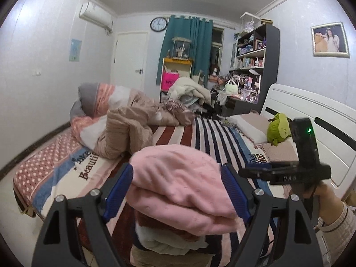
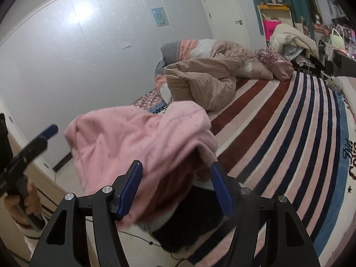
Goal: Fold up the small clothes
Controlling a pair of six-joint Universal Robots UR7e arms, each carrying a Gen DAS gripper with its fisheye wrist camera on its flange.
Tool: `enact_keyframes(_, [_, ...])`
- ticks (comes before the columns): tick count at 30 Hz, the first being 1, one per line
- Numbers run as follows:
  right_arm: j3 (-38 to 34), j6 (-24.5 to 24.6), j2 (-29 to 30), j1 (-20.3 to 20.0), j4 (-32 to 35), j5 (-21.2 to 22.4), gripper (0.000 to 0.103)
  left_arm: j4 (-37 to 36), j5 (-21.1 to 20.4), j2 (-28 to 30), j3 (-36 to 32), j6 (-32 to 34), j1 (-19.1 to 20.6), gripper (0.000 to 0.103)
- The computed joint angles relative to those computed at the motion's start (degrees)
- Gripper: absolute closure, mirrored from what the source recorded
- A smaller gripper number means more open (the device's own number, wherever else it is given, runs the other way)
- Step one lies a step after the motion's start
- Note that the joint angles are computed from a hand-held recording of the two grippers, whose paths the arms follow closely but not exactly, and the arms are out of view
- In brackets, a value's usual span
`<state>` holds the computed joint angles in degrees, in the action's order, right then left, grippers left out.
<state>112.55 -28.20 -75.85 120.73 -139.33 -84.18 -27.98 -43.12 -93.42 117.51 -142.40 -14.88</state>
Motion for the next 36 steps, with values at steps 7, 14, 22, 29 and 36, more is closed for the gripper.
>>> enact_keyframes(7, [8.2, -7.9, -9.8, -7.9, -0.9, 0.4, 0.040, -6.7, 5.4, 13.5, -0.8, -0.9, 2.9, 0.025])
enact_keyframes(14, [20.2, -20.8, -22.1, -21.5, -10.8, -0.1, 0.034, -16.1, 18.2, 30.1, -0.5, -7.9, 10.6, 0.019])
enact_keyframes(22, [28.0, -37.0, -30.0, -38.5, -24.2, 6.0, 0.010, -16.9, 29.2, 44.4, -5.0, -17.2, 21.3, 0.003])
enact_keyframes(29, [29.1, -42.2, -31.3, -45.9, -27.2, 16.1, 0.000, -7.8, 33.5, 52.0, -10.5, -25.1, 26.8, 0.001])
enact_keyframes(36, [28.3, -39.5, -27.7, -44.7, -30.3, 17.1, 0.000, -17.6, 34.2, 51.4, -8.3, -17.1, 29.4, 0.001])
